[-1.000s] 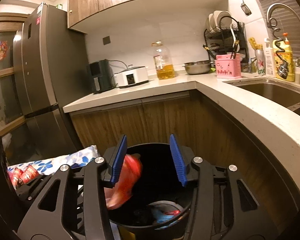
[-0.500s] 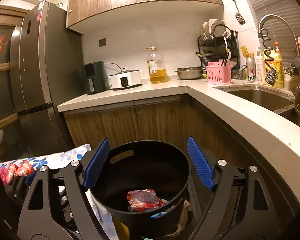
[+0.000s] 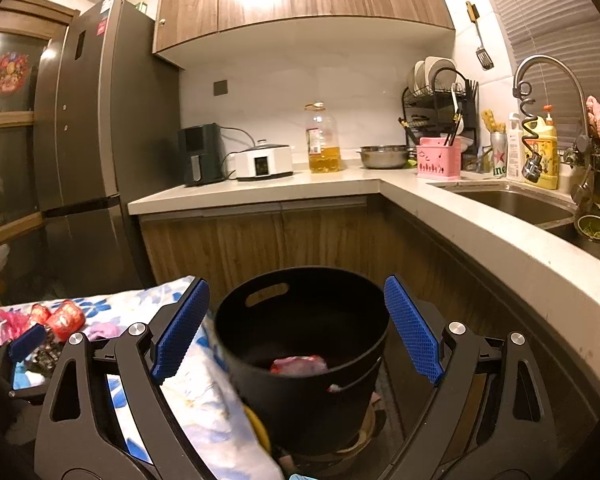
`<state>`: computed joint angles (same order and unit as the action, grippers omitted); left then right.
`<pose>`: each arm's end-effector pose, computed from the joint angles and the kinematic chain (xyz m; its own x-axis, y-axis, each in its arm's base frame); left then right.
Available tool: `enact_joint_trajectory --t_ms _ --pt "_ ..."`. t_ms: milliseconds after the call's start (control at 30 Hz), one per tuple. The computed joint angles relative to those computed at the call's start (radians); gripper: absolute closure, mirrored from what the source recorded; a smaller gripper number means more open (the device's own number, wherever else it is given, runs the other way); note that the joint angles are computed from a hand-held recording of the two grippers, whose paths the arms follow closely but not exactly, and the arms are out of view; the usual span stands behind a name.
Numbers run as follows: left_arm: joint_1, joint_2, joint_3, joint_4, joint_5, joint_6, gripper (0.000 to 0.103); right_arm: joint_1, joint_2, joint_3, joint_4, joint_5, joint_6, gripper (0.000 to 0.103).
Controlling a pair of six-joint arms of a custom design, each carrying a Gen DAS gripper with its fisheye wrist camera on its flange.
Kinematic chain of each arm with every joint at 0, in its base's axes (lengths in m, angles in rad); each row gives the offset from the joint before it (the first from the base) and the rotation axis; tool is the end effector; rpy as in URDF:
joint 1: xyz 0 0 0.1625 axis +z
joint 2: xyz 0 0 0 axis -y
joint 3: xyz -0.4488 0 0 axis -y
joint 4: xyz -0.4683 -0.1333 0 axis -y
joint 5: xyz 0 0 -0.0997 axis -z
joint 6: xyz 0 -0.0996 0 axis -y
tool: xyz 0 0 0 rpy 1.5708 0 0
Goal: Collect trash
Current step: 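Move both open tools back over the trash on the table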
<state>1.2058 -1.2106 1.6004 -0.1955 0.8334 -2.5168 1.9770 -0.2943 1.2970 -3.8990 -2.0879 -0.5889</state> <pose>-0.0430 -0.6735 0.2925 -0.7115 -0.1800 -0.6792 0.5981 0.3522 -0.7199 0.3892 -0.6922 -0.0264 -0.7683 -0.0432 0.6386 -0.6286 0.2394 -0.7400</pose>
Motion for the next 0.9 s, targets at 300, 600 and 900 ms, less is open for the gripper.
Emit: enact_joint_trajectory --t_ms 300,600,900 --pt "0.031 -0.145 0.141 -0.101 -0.075 0.019 0.006 0.037 0.028 0.045 -0.018 -0.002 0.033 0.015" --pt "0.075 -0.256 0.224 -0.197 -0.153 0.055 0.006 0.071 0.087 0.025 0.006 0.027 0.056 0.015" --pt "0.125 -0.314 0.254 -0.251 -0.187 0.072 0.006 0.096 0.151 -0.035 0.053 0.059 0.049 0.015"
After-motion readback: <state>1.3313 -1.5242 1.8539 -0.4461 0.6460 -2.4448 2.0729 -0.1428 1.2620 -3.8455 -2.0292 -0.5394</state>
